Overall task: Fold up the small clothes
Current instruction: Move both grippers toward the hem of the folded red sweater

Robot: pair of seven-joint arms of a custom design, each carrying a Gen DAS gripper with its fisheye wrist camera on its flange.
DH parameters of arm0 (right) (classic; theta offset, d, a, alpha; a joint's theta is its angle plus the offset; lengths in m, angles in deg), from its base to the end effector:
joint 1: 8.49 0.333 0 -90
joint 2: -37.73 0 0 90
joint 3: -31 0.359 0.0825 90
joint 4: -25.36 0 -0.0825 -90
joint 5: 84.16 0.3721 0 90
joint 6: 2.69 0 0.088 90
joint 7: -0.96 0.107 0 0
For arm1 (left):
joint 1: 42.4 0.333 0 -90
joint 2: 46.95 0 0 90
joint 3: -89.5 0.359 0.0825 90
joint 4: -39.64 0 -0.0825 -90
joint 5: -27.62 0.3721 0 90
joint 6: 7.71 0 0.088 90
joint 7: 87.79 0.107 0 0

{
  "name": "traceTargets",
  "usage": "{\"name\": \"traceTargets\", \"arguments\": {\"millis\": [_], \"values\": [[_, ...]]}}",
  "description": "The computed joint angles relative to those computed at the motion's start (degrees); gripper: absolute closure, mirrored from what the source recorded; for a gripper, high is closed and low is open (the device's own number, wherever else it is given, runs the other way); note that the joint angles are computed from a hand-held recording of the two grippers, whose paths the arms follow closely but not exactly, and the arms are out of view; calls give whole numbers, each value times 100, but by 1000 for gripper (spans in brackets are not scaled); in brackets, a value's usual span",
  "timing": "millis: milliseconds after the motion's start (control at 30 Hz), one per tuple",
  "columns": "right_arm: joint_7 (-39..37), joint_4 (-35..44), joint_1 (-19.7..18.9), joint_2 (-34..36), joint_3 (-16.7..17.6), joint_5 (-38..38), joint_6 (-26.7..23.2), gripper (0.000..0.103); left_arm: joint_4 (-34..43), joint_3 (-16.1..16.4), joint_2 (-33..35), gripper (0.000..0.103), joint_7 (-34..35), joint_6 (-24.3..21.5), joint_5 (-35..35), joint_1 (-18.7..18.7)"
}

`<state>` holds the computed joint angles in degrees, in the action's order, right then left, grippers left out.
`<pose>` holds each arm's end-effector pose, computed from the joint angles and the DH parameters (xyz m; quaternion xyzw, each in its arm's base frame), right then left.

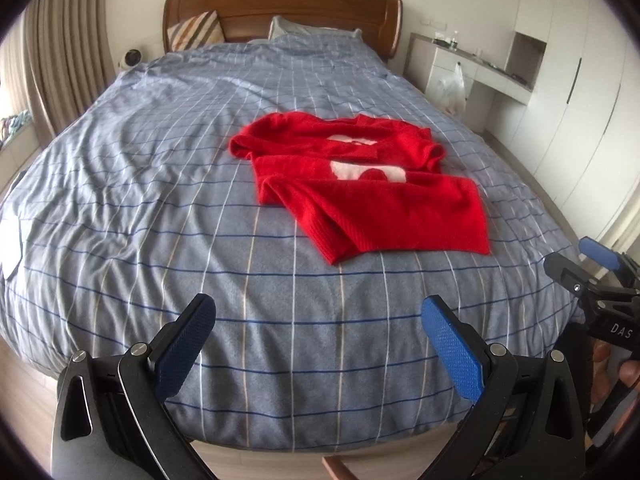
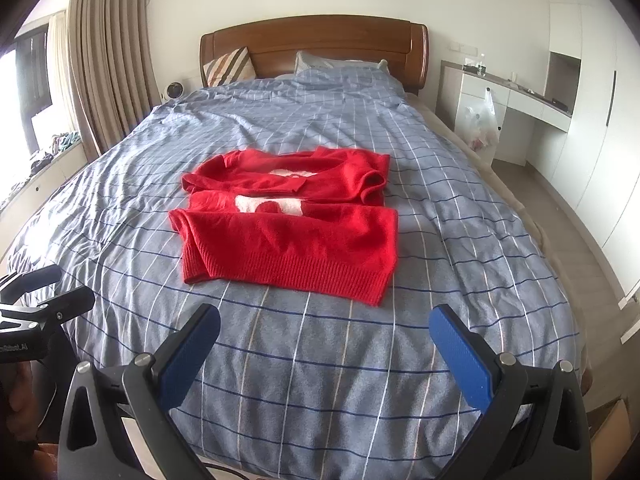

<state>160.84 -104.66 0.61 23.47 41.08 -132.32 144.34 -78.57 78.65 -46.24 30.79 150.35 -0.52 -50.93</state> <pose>0.4585 0.1794 0.5609 -0.5511 0.7308 -0.3270 0.2350 0.5594 -0.1754 0.5516 -0.4980 0.7875 -0.3340 0.1422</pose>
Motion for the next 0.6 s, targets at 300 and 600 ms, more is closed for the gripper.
{"name": "traceTargets", "arguments": {"millis": [300, 600], "values": [[-287, -84, -5, -161, -64, 383, -388, 0, 903, -197, 1060, 3, 473, -526, -105, 137], [31, -462, -326, -431, -103, 47, -304, 0, 2177, -313, 2312, 46, -568, -999, 1190, -6]]}}
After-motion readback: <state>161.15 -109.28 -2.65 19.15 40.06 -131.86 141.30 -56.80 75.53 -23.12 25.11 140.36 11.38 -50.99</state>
